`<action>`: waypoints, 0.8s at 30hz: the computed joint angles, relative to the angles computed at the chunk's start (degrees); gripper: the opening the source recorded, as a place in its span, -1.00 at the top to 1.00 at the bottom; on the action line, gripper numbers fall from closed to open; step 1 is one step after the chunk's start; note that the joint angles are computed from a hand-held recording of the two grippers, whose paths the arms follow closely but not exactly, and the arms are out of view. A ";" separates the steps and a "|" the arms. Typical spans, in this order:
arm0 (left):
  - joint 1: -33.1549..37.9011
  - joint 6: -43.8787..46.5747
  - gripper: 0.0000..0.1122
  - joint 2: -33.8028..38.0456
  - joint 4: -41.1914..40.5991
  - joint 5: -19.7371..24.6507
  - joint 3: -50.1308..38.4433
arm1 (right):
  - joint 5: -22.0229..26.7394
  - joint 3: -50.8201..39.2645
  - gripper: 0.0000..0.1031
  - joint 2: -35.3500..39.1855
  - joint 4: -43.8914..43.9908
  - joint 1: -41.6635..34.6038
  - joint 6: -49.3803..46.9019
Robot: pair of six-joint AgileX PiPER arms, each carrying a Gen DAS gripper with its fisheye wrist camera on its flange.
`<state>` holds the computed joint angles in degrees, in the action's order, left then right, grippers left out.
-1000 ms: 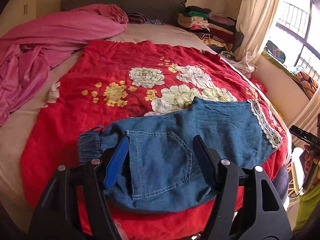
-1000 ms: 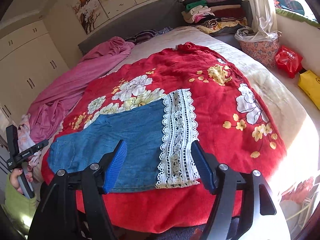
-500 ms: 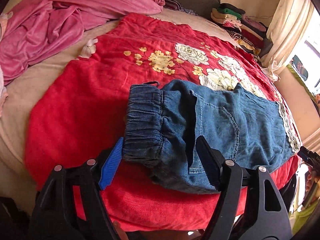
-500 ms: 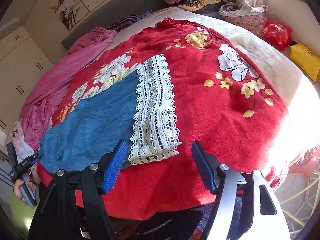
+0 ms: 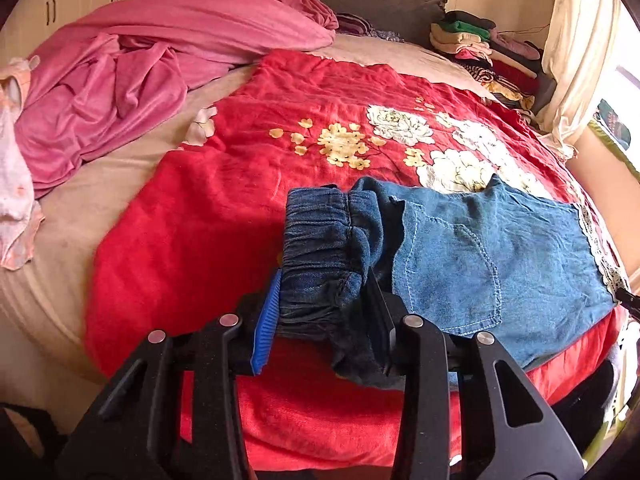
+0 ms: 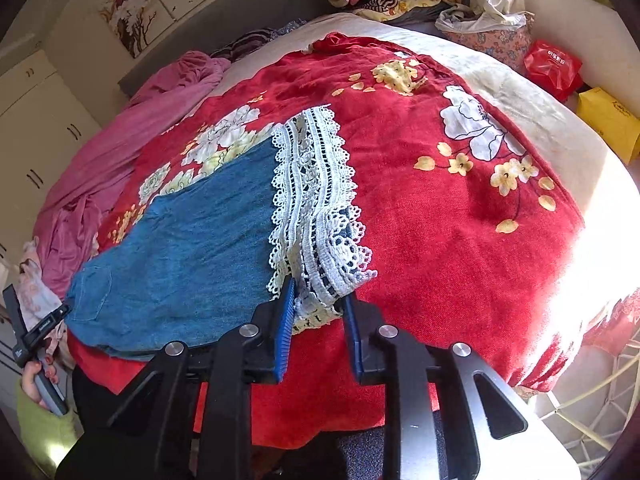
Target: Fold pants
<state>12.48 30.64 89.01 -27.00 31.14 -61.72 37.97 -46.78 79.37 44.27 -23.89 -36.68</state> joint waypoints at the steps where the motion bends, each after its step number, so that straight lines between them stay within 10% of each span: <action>1: 0.44 0.11 0.45 0.99 -0.26 0.44 -0.50 | -1.31 0.05 0.58 0.15 -2.82 1.43 2.46; 15: 3.00 0.89 0.32 3.63 -2.84 1.69 -1.73 | -2.25 1.29 0.05 -6.43 -4.65 -0.67 3.83; 24: 5.37 4.86 0.21 1.69 -5.19 4.16 -1.56 | -6.04 -3.23 -0.07 -1.93 -11.62 14.32 9.90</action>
